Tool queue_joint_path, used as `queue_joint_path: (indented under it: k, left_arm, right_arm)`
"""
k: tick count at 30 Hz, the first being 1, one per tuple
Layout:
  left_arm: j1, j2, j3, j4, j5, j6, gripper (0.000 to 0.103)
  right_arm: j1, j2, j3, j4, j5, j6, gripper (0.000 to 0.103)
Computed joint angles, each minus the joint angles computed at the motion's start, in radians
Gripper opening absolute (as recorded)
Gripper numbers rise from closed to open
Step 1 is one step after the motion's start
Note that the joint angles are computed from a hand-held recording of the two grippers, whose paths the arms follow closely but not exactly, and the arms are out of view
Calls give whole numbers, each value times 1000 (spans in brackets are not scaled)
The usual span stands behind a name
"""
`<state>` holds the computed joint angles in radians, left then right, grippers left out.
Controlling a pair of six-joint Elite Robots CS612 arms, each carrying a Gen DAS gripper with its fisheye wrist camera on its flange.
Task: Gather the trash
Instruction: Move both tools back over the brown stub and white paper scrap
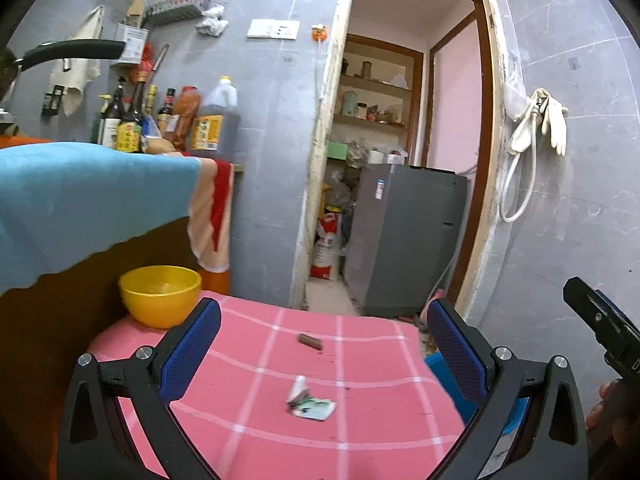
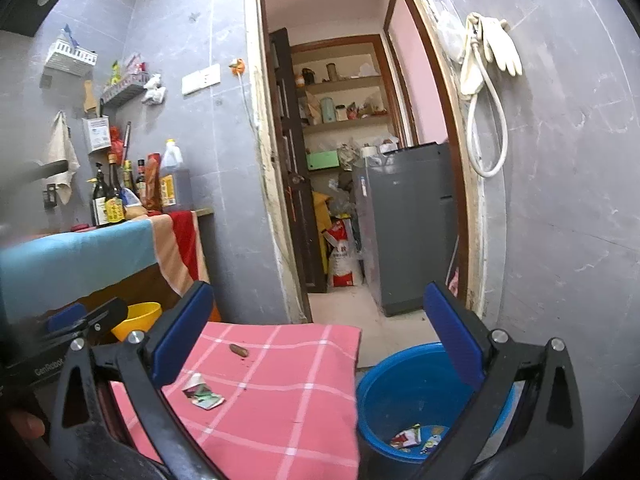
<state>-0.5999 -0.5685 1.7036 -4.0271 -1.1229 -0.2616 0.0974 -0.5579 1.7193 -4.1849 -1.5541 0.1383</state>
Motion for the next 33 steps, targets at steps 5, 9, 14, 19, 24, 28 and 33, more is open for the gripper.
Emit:
queue_joint_path:
  k: [5,9,14,19,24,28,33]
  left_arm:
    - [8,6,21,-26,22,11,101]
    - [13,16,29,-31,32,12,101]
    - [24,32,28,-22,23,6,101]
    - [37,45,16,22,-6,-11,101]
    - [52,53,-3,82,-58,-25,101]
    - [63,55,-21,153,-101,-35,101]
    - [84,54,-47,270,-178,-62,101]
  right_arm:
    - [20,10,-9,-15,-6,-17,102]
    - [30,20,-19,-14,-2,-26,102]
    - [41,37,-39,-11,1,-46,102]
    - [43,53,-61,9,6,-54,102]
    - [42,66,-80,39,7,-53,102]
    - [38,77,-101,72,10,-51,102]
    - [35,90,-124,106,14,-47,102]
